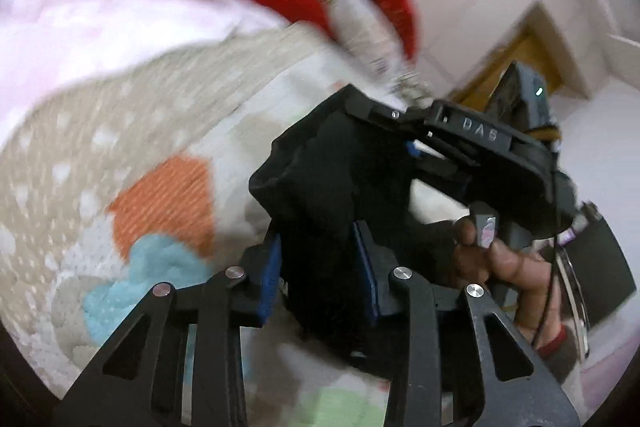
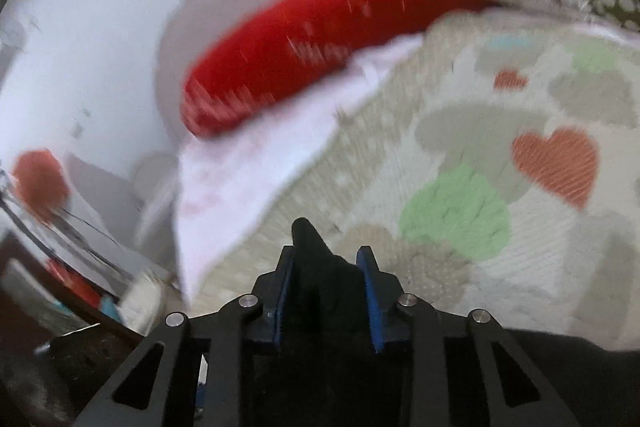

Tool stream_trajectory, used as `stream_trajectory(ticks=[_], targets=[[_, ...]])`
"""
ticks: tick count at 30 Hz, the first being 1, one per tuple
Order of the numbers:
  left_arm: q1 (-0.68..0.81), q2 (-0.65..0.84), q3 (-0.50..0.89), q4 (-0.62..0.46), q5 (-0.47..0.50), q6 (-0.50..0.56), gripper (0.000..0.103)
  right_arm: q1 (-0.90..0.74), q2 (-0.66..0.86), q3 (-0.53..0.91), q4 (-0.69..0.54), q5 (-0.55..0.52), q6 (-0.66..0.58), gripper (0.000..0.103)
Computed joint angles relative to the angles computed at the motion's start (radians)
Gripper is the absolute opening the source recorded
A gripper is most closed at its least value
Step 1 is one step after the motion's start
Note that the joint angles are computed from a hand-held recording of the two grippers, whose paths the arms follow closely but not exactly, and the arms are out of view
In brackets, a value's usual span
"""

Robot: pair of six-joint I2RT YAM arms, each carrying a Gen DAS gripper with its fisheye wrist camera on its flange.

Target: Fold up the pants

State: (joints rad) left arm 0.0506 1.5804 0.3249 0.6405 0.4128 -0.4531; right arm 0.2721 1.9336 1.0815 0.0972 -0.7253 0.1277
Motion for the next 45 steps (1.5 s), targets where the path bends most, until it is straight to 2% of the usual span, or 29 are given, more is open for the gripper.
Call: stream_trajectory(ticks=[3,6,9,11,13,14,15,18,19,21,22,23,26,28,30,31,32,33,35,37,40,42,43,45], targets=[[-0.126,-0.202,-0.034,-0.062,-0.027,0.040,0.033,-0.091,-0.185,-0.152,0.036,-0.047,-0.031,0.027],[-0.289,-0.237,-0.020,-0.083,-0.030,0.078,0.033,-0.249,-0.347,-0.317,0.072,-0.135,-0.038,0.027],[-0.446,-0.126,0.023,-0.054,-0.044,0.096,0.033,-0.430,-0.426,-0.416,0.022,-0.172,-0.110,0.027],[-0.510,-0.020,0.075,-0.049,-0.031,0.107,0.033,-0.530,-0.428,-0.442,-0.056,-0.120,-0.179,0.027],[-0.562,0.095,0.154,-0.108,-0.016,0.139,0.033,-0.612,-0.409,-0.468,-0.059,-0.111,-0.176,0.028],[-0.578,0.124,0.181,-0.152,-0.009,0.155,0.033,-0.659,-0.387,-0.473,-0.071,-0.131,-0.174,0.037],[-0.593,0.138,0.205,-0.199,-0.014,0.169,0.033,-0.708,-0.362,-0.473,-0.091,-0.163,-0.169,0.052],[-0.608,0.069,0.185,-0.248,-0.024,0.227,0.033,-0.824,-0.334,-0.523,-0.043,-0.299,-0.127,0.073],[-0.603,0.018,0.156,-0.244,-0.031,0.244,0.035,-0.841,-0.335,-0.538,-0.032,-0.331,-0.114,0.075],[-0.574,-0.079,0.112,-0.256,-0.037,0.263,0.045,-0.846,-0.333,-0.538,-0.074,-0.361,-0.144,0.078],[-0.545,-0.122,0.088,-0.257,-0.037,0.271,0.056,-0.834,-0.327,-0.525,-0.100,-0.357,-0.164,0.079],[-0.522,-0.151,0.073,-0.255,-0.041,0.275,0.061,-0.801,-0.338,-0.537,-0.107,-0.323,-0.177,0.080],[-0.451,-0.158,0.054,-0.229,-0.050,0.276,0.061,-0.688,-0.309,-0.553,-0.075,-0.208,-0.185,0.080],[-0.434,-0.087,0.080,-0.215,-0.066,0.257,0.061,-0.618,-0.241,-0.543,-0.056,-0.161,-0.196,0.075],[-0.433,-0.014,0.095,-0.197,-0.088,0.248,0.061,-0.568,-0.207,-0.591,0.110,-0.140,-0.127,0.046],[-0.443,0.011,0.100,-0.192,-0.108,0.244,0.061,-0.553,-0.206,-0.605,0.163,-0.129,-0.097,0.036],[-0.458,0.015,0.095,-0.178,-0.133,0.239,0.061,-0.545,-0.215,-0.603,0.168,-0.137,-0.090,0.025],[-0.472,0.008,0.090,-0.172,-0.153,0.238,0.061,-0.551,-0.249,-0.604,0.143,-0.158,-0.111,0.022],[-0.480,-0.044,0.083,-0.205,-0.127,0.245,0.061,-0.577,-0.369,-0.611,0.051,-0.192,-0.195,0.020],[-0.487,-0.085,0.068,-0.190,-0.103,0.233,0.061,-0.604,-0.474,-0.616,-0.026,-0.176,-0.246,0.020],[-0.523,-0.050,0.076,-0.157,-0.117,0.222,0.061,-0.674,-0.557,-0.619,-0.136,-0.117,-0.346,0.020],[-0.537,0.006,0.089,-0.134,-0.125,0.219,0.061,-0.702,-0.480,-0.616,-0.127,-0.067,-0.380,0.020],[-0.539,0.029,0.092,-0.122,-0.127,0.216,0.061,-0.707,-0.386,-0.604,-0.095,-0.067,-0.368,0.021],[-0.536,0.040,0.112,-0.156,-0.137,0.213,0.061,-0.697,-0.264,-0.585,-0.027,-0.043,-0.319,0.036]])
